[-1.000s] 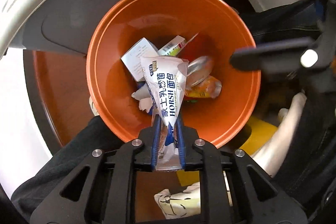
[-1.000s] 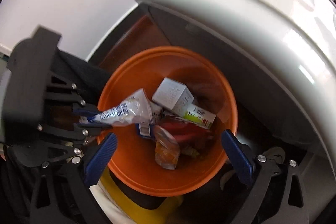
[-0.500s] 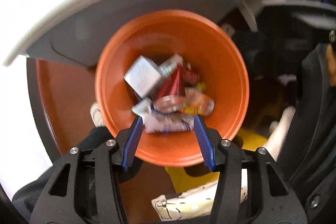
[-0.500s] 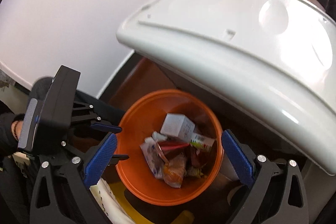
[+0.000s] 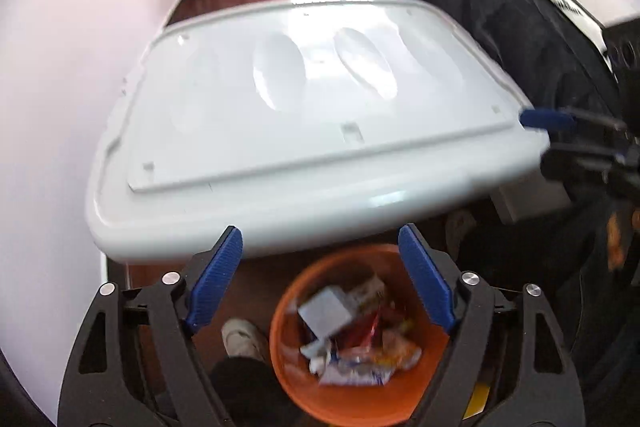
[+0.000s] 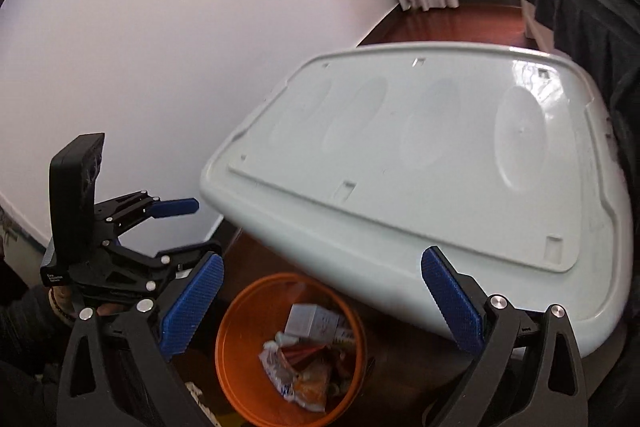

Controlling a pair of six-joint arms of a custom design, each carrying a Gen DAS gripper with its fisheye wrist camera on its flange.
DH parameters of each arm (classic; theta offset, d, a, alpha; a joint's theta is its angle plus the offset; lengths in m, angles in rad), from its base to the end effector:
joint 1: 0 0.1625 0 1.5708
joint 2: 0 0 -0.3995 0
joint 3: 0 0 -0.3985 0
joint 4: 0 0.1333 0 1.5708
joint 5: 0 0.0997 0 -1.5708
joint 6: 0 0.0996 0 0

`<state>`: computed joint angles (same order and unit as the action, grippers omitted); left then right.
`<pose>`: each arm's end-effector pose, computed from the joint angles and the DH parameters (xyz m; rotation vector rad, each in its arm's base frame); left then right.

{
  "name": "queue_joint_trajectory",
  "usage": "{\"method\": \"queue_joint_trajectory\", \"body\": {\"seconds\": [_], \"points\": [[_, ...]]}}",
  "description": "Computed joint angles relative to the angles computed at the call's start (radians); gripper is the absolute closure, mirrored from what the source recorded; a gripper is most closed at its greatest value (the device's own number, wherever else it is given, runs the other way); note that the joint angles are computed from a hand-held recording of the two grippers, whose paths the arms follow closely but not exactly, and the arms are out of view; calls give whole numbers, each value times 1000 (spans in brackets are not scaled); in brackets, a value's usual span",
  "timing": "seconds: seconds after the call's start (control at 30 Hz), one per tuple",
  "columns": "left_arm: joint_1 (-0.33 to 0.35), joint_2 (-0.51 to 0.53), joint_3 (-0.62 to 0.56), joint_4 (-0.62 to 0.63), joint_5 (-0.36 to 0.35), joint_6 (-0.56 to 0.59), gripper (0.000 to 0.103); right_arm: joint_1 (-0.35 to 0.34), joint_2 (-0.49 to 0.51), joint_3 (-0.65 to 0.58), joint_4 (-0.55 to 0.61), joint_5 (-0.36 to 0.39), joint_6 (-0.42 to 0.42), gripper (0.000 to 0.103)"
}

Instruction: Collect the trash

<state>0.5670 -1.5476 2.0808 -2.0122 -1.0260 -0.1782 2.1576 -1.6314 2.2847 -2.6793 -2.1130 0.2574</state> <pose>-0.2751 -0.3944 0.2654 1.0829 2.3887 -0.3082 0.3004 -0.3038 0.2863 0.2710 -2.6902 0.8773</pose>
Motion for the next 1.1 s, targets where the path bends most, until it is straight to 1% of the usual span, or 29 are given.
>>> {"method": "queue_joint_trajectory", "body": {"seconds": [0.1,0.13,0.17,0.2,0.23,0.27,0.3,0.4,0.53,0.63,0.73,0.8,0.87,0.97,1.0,1.07,1.1], "points": [[-7,22,-4,-110,25,35,20,-9,-7,0,-21,7,-8,5],[-13,26,-2,-142,43,42,18,-15,-3,6,-39,12,-13,5],[-28,33,9,-205,90,53,16,-21,-5,7,-45,20,-16,5],[-37,36,17,-257,119,64,12,-24,-7,8,-46,23,-17,5],[-40,38,21,-316,125,80,12,-29,-7,10,-50,28,-19,5],[-34,42,14,-356,101,93,11,-33,-7,12,-56,35,-20,5],[-33,48,6,-382,92,95,11,-38,-6,14,-60,43,-21,5],[-43,76,4,-519,123,138,11,-43,-12,17,-67,53,-27,5],[-43,110,-30,-548,107,209,11,-51,-21,26,-79,62,-26,5],[-60,124,-19,-634,156,237,9,-54,-26,29,-91,67,-23,5],[-66,133,-11,-714,160,272,9,-50,-27,29,-107,64,-32,5],[-71,148,-20,-738,169,294,9,-44,-27,27,-117,55,-33,5],[-69,159,-30,-743,163,307,9,-20,-10,4,-103,-7,-48,5],[-55,180,-46,-755,155,314,9,18,38,-59,-72,-129,-88,5],[-49,189,-54,-756,154,313,9,30,57,-80,-66,-178,-103,5],[-39,204,-68,-754,159,313,9,59,112,-130,-83,-309,-153,5],[-34,210,-74,-752,160,312,9,62,128,-147,-98,-342,-169,5]]}}
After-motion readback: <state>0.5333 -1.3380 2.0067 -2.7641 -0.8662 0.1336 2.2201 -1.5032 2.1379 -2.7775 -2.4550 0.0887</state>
